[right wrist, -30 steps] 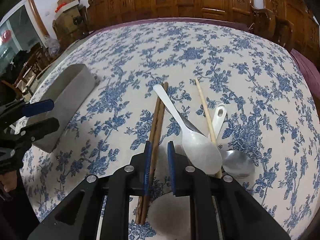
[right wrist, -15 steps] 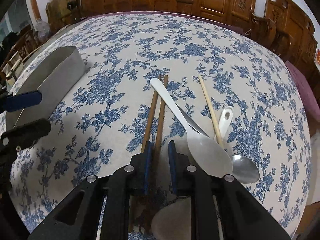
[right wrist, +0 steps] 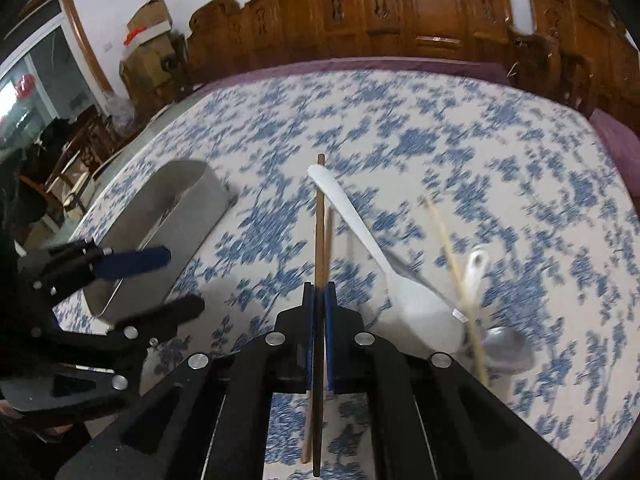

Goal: Organize utensils
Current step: 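Grasp a wooden chopstick from the pile with the right tool, then grasp a second wooden chopstick with the left tool while the right holds its chopstick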

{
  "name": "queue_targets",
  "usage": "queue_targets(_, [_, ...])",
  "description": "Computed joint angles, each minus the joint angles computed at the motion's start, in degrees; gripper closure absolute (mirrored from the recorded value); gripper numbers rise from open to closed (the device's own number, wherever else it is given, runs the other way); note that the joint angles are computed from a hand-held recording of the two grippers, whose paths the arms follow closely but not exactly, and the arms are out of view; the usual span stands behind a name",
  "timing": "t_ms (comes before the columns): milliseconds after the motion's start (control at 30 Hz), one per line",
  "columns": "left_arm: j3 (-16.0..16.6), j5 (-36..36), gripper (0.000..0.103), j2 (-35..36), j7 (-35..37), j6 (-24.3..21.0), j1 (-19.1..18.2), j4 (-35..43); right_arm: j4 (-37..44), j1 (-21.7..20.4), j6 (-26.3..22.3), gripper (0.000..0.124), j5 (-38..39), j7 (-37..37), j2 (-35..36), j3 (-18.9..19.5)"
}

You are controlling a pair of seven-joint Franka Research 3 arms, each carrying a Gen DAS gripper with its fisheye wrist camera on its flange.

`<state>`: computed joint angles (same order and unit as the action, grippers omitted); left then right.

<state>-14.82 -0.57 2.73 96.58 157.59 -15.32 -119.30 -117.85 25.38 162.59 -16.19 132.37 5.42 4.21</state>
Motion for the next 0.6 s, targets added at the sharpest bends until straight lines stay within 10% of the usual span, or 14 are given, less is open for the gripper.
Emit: queue_targets(600, [-1.7,7.6,0.054,11.1,-9.3,-5.0,-3.0,10.9,-3.5,-3.6,-1.3,0.118,-7.1,7.7,-3.0,-0.3])
